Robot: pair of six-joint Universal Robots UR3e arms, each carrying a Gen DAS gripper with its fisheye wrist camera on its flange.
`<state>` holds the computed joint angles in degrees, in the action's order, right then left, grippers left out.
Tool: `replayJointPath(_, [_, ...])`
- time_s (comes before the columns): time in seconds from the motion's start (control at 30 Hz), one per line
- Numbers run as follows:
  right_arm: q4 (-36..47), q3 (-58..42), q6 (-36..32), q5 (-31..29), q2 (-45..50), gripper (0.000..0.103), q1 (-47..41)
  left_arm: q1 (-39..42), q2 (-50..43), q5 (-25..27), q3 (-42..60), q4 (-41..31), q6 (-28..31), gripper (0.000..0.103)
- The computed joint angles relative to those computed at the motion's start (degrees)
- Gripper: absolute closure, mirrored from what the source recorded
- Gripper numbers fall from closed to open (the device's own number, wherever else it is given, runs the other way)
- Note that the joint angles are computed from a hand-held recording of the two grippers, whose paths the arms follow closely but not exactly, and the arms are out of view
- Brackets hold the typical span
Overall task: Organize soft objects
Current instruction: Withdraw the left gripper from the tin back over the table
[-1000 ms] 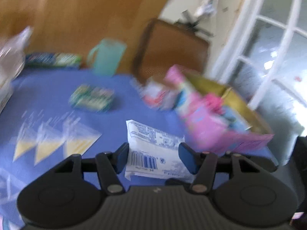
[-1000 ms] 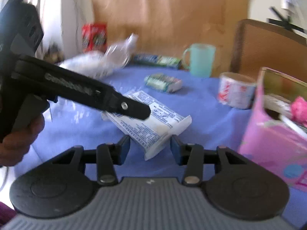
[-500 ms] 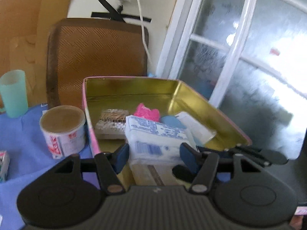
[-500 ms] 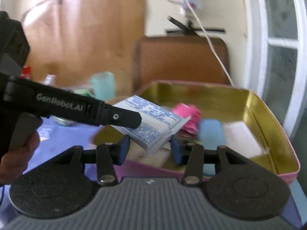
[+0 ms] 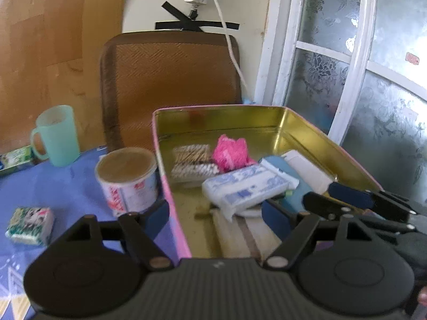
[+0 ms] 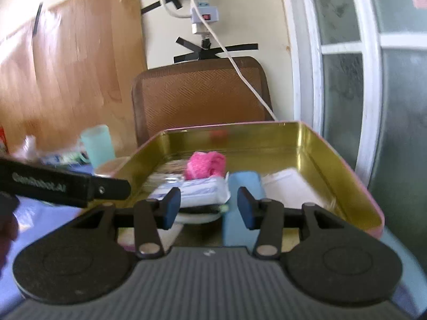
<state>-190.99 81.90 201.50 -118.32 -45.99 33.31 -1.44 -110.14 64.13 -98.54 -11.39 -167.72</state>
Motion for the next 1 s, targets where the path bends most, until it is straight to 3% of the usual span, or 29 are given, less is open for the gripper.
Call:
replayJointPath(0.3, [-1.11,6.15,13.48,1.88,-4.77,0.053,1.73,5.07,10.83,0.29,-14.32,3.87,4.0,0.018])
replayJointPath(0.83, [7.96,-4.08,21.26,-3.16,-1.54,0.052,7.81,16.61,22.67,-6.94,-29.33,3.34,9.96,0.0])
replayJointPath(1.0, [10.75,-7.78,21.28,-4.04,0.08,0.052,8.94,19.09,23.64,-8.65,-30.94,2.31,11.57,0.0])
